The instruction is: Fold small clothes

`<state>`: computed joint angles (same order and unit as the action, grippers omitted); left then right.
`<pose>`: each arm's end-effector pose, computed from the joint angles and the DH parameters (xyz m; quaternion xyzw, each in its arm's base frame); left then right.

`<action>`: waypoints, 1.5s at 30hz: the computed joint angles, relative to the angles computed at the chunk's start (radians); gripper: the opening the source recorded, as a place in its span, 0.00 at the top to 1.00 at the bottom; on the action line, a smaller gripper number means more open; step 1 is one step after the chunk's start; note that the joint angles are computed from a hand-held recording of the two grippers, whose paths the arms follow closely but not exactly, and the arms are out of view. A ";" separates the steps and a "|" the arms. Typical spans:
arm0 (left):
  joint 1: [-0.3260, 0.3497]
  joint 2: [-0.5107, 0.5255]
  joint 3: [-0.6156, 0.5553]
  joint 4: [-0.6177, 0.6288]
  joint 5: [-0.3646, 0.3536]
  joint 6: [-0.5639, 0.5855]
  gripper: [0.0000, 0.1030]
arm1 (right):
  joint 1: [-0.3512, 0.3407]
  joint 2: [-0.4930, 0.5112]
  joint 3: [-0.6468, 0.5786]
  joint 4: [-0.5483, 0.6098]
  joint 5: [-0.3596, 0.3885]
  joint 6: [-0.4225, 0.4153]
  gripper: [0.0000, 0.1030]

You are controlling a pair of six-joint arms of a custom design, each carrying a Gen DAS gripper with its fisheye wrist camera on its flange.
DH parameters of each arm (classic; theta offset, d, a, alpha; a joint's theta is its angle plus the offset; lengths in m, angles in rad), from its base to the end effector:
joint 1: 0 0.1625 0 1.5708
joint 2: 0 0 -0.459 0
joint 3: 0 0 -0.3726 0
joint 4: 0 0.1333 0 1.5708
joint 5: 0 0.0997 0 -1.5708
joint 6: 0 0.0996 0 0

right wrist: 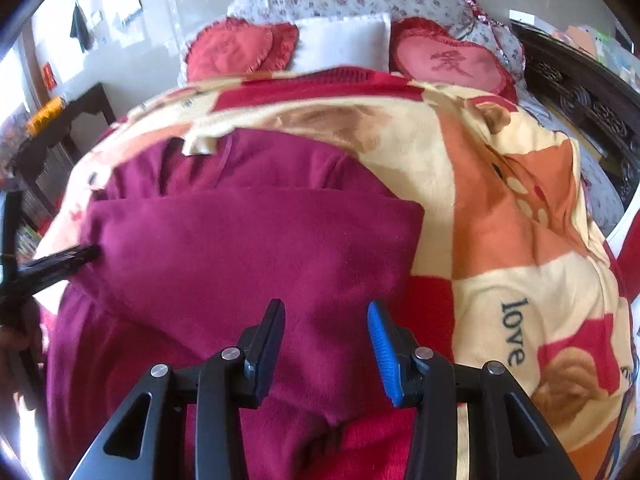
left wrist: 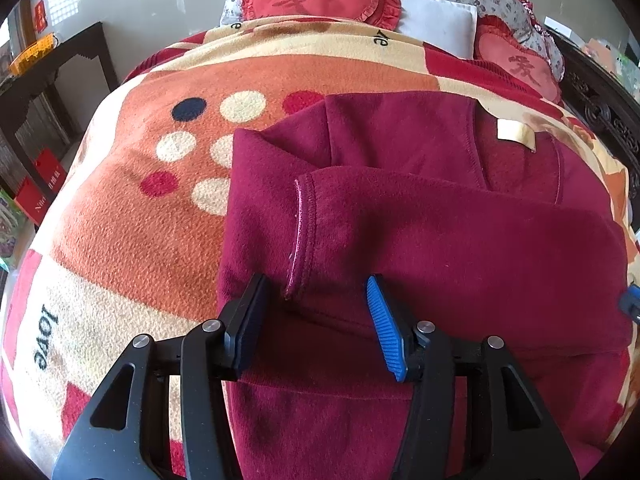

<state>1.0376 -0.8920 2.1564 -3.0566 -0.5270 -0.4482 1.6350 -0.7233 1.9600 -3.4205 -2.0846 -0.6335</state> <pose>-0.0697 -0.5497 0.1375 -0.0184 0.8631 -0.3180 0.3919 0.1225 -0.5911 0.1007 0.2431 -0.8928 0.2121 0.3144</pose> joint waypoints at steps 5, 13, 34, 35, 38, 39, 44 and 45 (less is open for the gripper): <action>0.006 -0.005 -0.001 -0.001 -0.012 0.008 0.48 | -0.010 0.021 -0.024 0.002 -0.010 0.008 0.59; -0.049 -0.070 0.089 0.020 -0.034 -0.090 0.48 | 0.005 -0.018 0.061 0.009 -0.056 -0.008 0.52; -0.412 -0.466 0.511 0.503 -0.263 -0.677 0.48 | -0.171 -0.560 0.461 0.399 0.287 -0.020 0.36; -0.433 -0.489 0.529 0.527 -0.282 -0.711 0.48 | -0.188 -0.568 0.473 0.402 0.300 -0.023 0.36; -0.489 -0.537 0.581 0.539 -0.341 -0.804 0.48 | -0.249 -0.587 0.526 0.414 0.339 -0.042 0.36; -0.496 -0.541 0.595 0.517 -0.360 -0.813 0.48 | -0.267 -0.586 0.542 0.410 0.341 -0.050 0.36; -0.518 -0.485 0.644 0.348 -0.415 -0.822 0.49 | -0.328 -0.558 0.588 0.390 0.366 -0.063 0.36; -0.511 -0.463 0.648 0.307 -0.425 -0.809 0.49 | -0.335 -0.552 0.595 0.386 0.379 -0.063 0.36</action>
